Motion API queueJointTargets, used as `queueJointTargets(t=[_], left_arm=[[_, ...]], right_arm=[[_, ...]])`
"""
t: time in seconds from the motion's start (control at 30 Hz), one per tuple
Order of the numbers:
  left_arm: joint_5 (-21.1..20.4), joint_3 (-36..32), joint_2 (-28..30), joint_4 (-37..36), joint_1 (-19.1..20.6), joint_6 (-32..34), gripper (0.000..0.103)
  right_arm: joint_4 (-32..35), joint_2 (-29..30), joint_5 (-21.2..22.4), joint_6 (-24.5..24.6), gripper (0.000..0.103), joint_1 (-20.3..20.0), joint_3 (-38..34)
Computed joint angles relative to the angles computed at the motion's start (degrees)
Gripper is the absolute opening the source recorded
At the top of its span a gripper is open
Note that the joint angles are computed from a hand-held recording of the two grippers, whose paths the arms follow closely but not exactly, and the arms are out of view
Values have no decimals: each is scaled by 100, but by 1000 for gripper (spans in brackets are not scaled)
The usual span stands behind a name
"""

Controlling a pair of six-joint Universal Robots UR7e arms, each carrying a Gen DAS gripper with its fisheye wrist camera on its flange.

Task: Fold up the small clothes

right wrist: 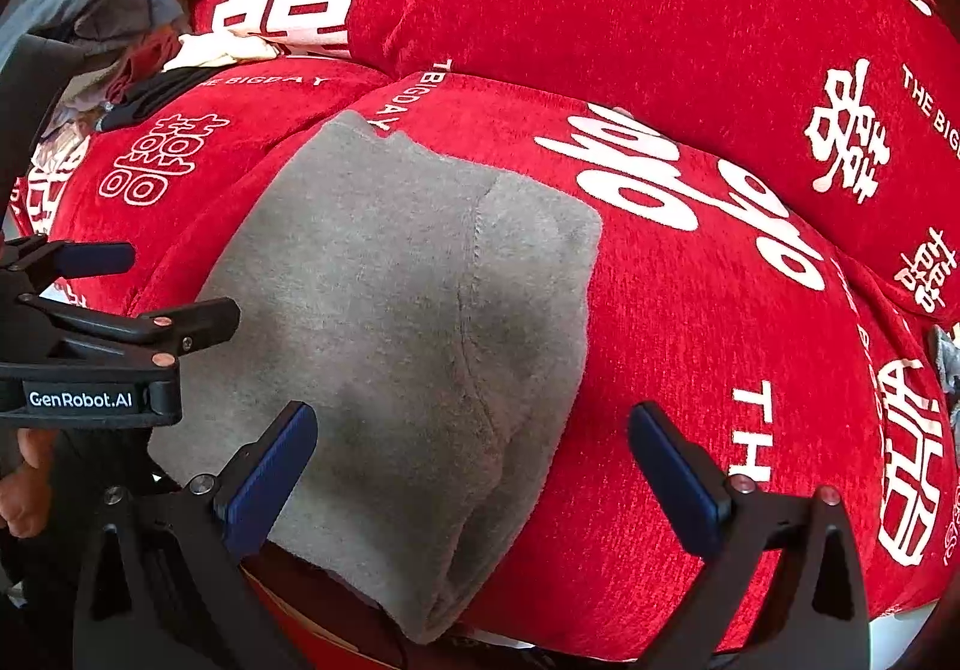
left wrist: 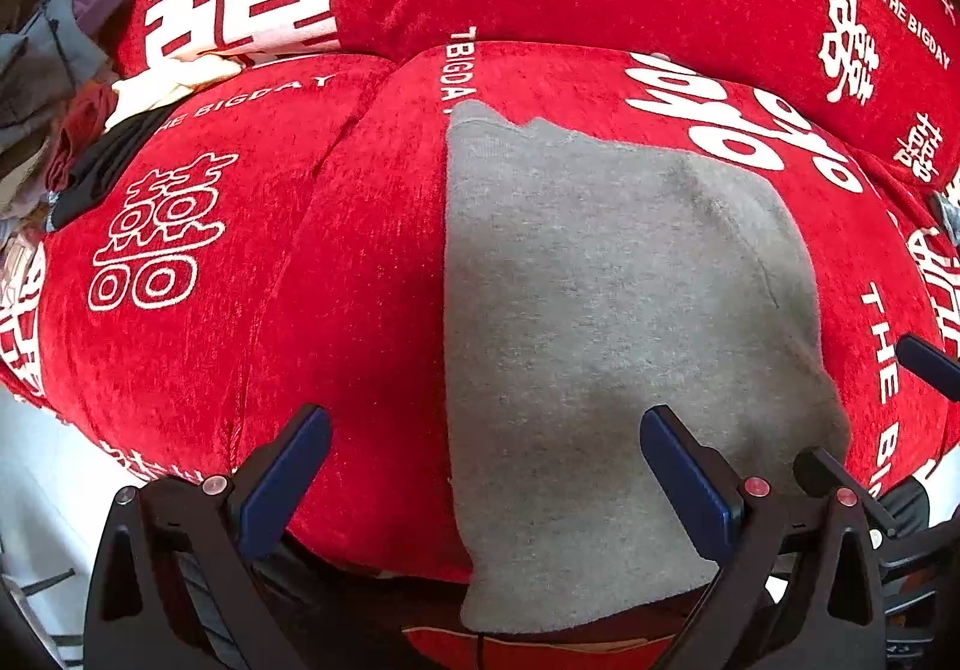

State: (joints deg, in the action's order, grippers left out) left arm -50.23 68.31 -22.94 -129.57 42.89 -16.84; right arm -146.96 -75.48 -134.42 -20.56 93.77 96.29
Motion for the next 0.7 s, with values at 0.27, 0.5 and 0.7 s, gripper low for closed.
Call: queueJointTargets(t=[0.27, 0.5, 0.7], left_arm=[[311, 196, -34, -349, -34, -68, 103], [262, 193, -50, -438, -24, 17, 103], [143, 215, -65, -433, -35, 21, 103]], right_arm=[[17, 30, -14, 18, 103, 14, -18], [19, 38, -16, 23, 103, 12, -25], [42, 38, -3, 17, 103, 16, -13]])
